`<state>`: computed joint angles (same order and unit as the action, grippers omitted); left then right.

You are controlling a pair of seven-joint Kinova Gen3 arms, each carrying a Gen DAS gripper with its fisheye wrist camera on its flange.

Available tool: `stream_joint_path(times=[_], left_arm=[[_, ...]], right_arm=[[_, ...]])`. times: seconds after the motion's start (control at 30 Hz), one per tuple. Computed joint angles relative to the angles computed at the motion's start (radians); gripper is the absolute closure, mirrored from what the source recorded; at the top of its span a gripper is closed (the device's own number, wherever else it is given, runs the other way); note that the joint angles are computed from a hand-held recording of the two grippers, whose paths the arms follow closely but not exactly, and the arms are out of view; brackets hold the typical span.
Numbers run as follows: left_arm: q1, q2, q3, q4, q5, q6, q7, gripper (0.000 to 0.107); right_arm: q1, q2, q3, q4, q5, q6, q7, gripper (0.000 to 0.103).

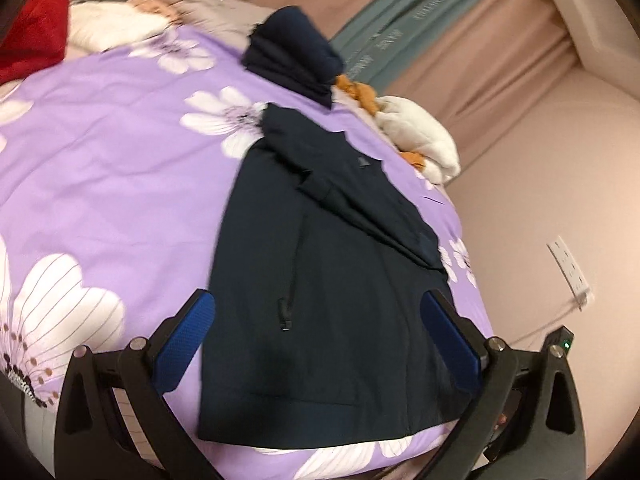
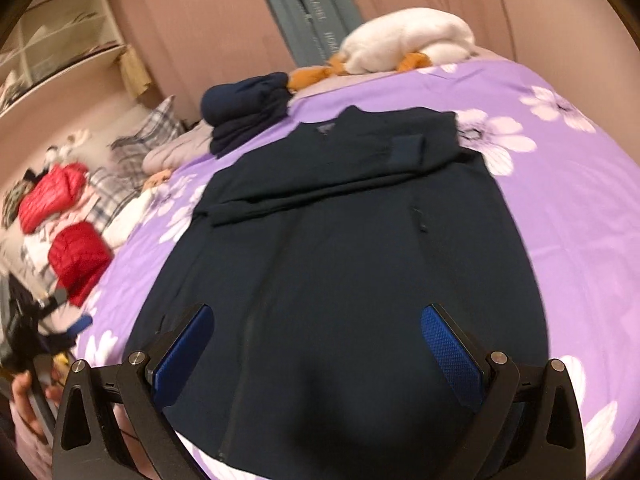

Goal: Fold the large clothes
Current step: 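Move both grippers along the jacket to its ribbed hem band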

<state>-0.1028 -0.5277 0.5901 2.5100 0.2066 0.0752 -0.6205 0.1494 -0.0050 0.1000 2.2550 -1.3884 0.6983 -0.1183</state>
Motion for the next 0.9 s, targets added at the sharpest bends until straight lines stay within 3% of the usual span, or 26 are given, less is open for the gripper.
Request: stream_joint_path(times=[0.13,0.2,0.3,0.47,0.8,0.9], left_arm=[[-0.002,0.037,-0.023,0.007,0.014,0.031,0.024,0.005],[-0.034,0.047,-0.002,0.006,0.007,0.052,0.036,0.005],[-0.113,0.057,0.067,-0.022,-0.028,0.119,0.057,0.005],[-0.147,0.092,0.095,-0.037,-0.088,0.154,0.084,0.005],[-0.063,0.180,-0.009,-0.022,-0.143,0.100,0.092,0.006],[-0.064,0.197,-0.013,-0.024,-0.156,0.097,0.100,0.006]], right_arm=[[0.050,0.036,0.036,-0.005,0.003,0.073,-0.006,0.001],[0.090,0.064,0.041,-0.021,0.022,0.123,-0.020,0.001],[0.110,0.069,0.046,-0.026,0.048,0.100,-0.052,0.001],[0.157,0.104,0.049,-0.047,0.088,0.104,-0.108,0.001],[0.237,0.166,0.036,-0.087,0.155,0.132,-0.198,0.001],[0.246,0.178,0.026,-0.102,0.180,0.143,-0.213,0.001]])
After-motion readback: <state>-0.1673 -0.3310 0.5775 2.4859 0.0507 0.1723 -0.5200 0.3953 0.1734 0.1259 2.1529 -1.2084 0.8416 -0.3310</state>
